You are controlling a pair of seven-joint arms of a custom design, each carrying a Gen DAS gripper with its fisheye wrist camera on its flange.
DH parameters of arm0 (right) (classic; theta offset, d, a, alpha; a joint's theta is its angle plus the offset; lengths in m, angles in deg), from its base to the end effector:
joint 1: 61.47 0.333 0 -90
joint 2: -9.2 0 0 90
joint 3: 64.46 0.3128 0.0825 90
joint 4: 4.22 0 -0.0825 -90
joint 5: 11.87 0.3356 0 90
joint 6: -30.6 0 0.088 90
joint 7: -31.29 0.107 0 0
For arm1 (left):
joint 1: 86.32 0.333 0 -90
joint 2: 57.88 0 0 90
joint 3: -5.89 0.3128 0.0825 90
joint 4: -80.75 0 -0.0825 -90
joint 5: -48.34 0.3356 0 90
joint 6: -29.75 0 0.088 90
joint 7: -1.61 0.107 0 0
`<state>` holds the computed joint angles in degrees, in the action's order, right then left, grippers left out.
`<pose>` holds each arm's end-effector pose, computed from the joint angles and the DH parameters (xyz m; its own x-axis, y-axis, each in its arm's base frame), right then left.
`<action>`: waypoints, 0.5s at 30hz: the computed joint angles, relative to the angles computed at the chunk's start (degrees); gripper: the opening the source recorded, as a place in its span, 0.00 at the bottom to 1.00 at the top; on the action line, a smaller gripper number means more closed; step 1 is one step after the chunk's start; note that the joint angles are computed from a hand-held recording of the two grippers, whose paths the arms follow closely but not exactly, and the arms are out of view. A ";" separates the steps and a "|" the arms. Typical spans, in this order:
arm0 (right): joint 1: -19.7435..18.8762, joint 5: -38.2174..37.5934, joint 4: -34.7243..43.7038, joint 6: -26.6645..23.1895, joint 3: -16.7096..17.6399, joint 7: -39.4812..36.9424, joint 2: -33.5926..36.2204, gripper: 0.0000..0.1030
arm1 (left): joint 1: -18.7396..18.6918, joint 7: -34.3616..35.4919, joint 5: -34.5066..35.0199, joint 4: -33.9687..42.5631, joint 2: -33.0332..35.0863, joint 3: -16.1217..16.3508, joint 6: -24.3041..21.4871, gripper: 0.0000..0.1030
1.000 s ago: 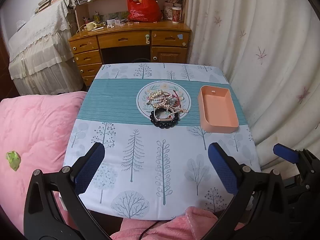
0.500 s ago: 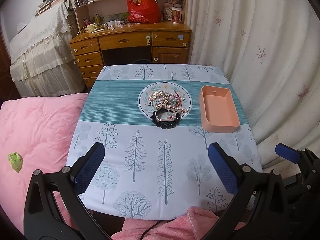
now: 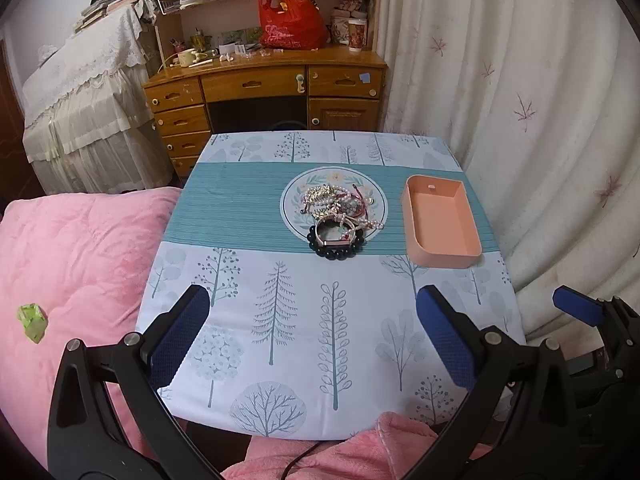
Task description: Organize jewelry
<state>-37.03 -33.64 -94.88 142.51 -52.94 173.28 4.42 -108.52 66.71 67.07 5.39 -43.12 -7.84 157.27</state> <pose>0.4249 0.2850 0.7047 -0.1876 -0.9786 -0.0845 -0.8067 0.2026 -0.5551 0.5288 -0.3397 0.6696 -0.2751 -0.9614 0.0103 -0.7346 0.2033 -0.6473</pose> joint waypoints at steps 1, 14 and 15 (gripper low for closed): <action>-0.03 -0.04 -0.20 0.10 -0.06 -0.06 -0.20 1.00 | -0.05 -0.07 0.16 0.03 0.00 0.05 0.00 1.00; 0.77 -1.04 2.58 -1.38 -0.29 -0.40 1.24 1.00 | -0.35 0.02 0.51 1.92 0.96 0.27 -0.68 1.00; 0.77 -1.00 2.65 -1.47 -0.33 -0.43 1.26 1.00 | -0.35 0.02 0.50 1.92 0.96 0.28 -0.68 1.00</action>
<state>-36.26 -34.64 -92.23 141.04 -53.27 172.85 5.67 -108.87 66.73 67.57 7.31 -42.16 -7.56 156.60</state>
